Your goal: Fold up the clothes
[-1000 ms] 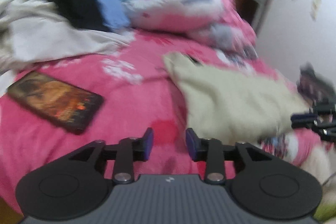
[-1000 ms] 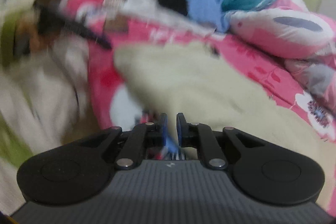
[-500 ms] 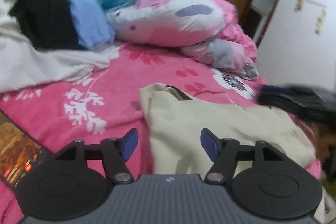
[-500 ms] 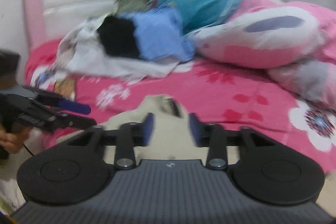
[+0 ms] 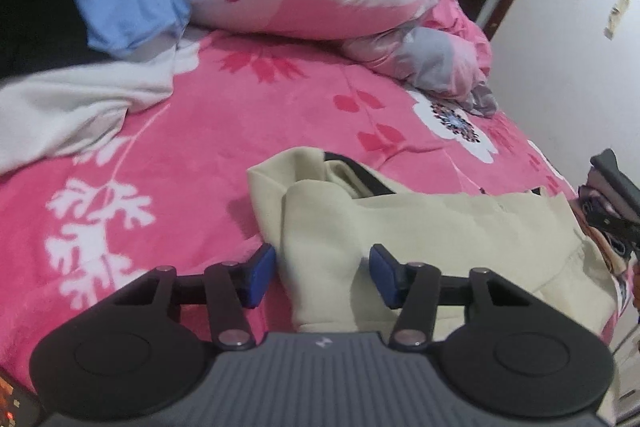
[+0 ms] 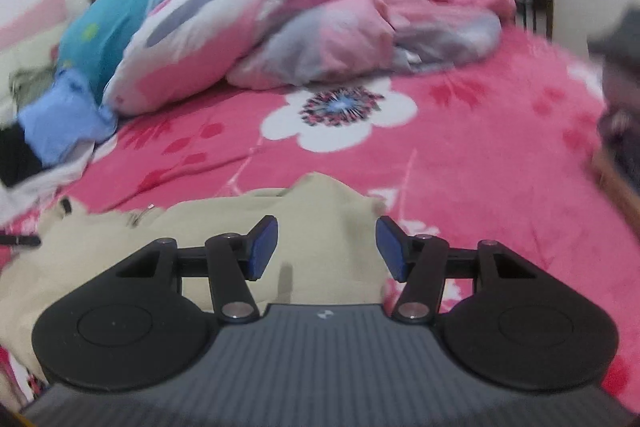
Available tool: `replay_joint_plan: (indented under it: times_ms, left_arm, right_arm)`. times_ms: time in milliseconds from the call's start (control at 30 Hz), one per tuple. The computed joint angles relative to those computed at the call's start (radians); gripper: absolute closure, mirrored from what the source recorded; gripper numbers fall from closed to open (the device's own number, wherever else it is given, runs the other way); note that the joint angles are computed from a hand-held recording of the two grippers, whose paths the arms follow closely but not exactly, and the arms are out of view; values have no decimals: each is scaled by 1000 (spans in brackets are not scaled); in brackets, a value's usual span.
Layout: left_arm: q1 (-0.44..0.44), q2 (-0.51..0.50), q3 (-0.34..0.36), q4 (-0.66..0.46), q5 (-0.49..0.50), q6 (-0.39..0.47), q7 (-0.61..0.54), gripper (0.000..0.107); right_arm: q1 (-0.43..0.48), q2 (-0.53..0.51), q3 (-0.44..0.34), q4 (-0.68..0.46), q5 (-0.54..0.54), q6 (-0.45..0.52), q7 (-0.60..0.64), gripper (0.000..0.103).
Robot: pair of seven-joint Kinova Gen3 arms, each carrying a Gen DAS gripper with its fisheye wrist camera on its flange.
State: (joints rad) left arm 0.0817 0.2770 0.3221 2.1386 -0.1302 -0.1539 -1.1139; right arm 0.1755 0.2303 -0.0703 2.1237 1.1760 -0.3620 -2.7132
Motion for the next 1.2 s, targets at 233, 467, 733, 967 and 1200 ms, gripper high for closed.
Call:
replay_joint_plan:
  times_ms: [233,467,733,967,1200]
  left_arm:
    - [28,-35,-21,43,-28,-72,4,55]
    - [155,-70,-140,64,79,-86,-80,55]
    - [145,-65,-114,96,56,-142,-57,55]
    - [141,-40,-110,82,42,-138,-45,54]
    - [94,-16,-82,64,24,-124,-8,51]
  right_arm:
    - [127,149,-6,-98,241,-280,-203,51]
    - [39,122,88,-67,148,-315,-61,51]
    - [-1,132,131,-111,323,-351,-184,59]
    - [-17,136,157,-113,296,-345,-191,64]
    - [13,190,170,-155,373,-470,-272,65]
